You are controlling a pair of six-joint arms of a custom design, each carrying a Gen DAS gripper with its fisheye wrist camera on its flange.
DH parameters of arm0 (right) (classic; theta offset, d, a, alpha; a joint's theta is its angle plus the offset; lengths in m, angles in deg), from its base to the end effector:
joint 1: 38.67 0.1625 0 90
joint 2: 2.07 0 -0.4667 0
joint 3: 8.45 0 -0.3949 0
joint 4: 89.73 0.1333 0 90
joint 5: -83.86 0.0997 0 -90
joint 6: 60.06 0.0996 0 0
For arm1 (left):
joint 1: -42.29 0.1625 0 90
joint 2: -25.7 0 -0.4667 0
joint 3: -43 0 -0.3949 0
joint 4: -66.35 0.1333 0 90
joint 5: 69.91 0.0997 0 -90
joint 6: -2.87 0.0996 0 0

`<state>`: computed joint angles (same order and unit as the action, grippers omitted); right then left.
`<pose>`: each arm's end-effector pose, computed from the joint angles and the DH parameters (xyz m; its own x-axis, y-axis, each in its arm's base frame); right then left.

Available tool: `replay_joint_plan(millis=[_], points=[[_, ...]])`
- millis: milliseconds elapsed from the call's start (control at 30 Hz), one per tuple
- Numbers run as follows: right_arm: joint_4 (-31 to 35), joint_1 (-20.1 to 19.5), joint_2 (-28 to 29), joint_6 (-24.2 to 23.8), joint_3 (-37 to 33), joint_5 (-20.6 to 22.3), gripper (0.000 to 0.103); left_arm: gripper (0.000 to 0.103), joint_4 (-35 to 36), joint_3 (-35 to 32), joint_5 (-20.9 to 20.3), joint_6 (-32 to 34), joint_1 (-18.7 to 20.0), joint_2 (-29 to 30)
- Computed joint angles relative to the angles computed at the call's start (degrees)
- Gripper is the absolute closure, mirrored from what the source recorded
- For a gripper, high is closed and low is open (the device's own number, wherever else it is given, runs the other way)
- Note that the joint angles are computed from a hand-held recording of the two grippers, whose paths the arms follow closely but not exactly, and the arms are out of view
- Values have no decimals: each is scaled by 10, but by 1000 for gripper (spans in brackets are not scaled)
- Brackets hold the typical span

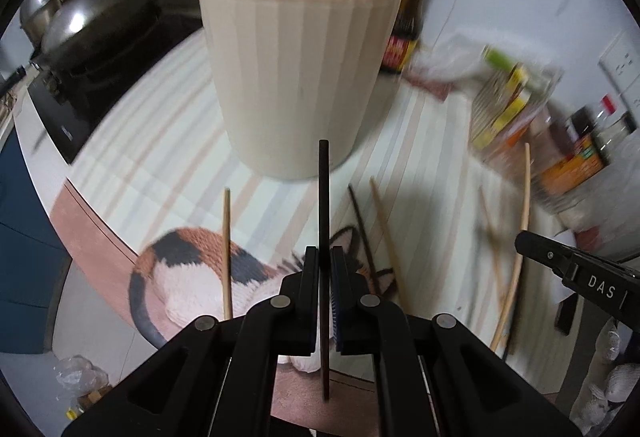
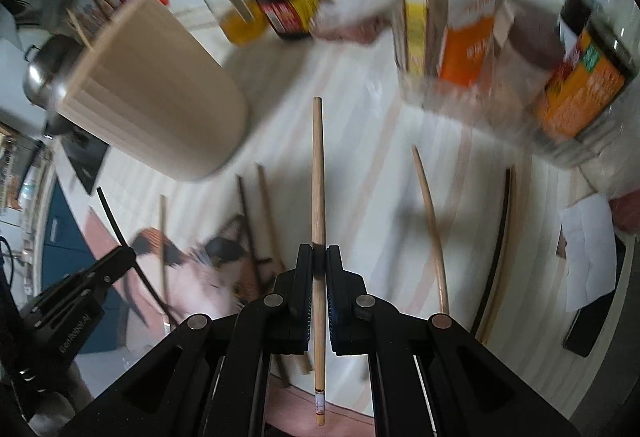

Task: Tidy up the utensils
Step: 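Lift both chopsticks and lower them into the holder slots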

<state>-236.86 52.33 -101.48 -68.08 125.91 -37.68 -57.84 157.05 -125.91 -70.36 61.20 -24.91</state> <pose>0.0877 -0.3703 0.3557 -0.8450 0.0516 0.5323 -0.1354 0.9423 -0.3062 -0.4301 -0.3471 0.0492 -0.7932 -0.0189 -0.6086 0.2284 0.9173 -0.3262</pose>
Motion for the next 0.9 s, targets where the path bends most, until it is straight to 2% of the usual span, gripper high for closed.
replay_joint_plan(millis=[300, 533, 900], points=[[-34, 88, 26, 12, -63, 56, 97, 101, 24, -35, 105, -1, -40, -59], [-51, 148, 75, 7, -148, 66, 97, 101, 26, -77, 183, 28, -50, -86], [-76, 189, 167, -3, -257, 74, 97, 101, 39, -162, 273, 99, -39, -82]])
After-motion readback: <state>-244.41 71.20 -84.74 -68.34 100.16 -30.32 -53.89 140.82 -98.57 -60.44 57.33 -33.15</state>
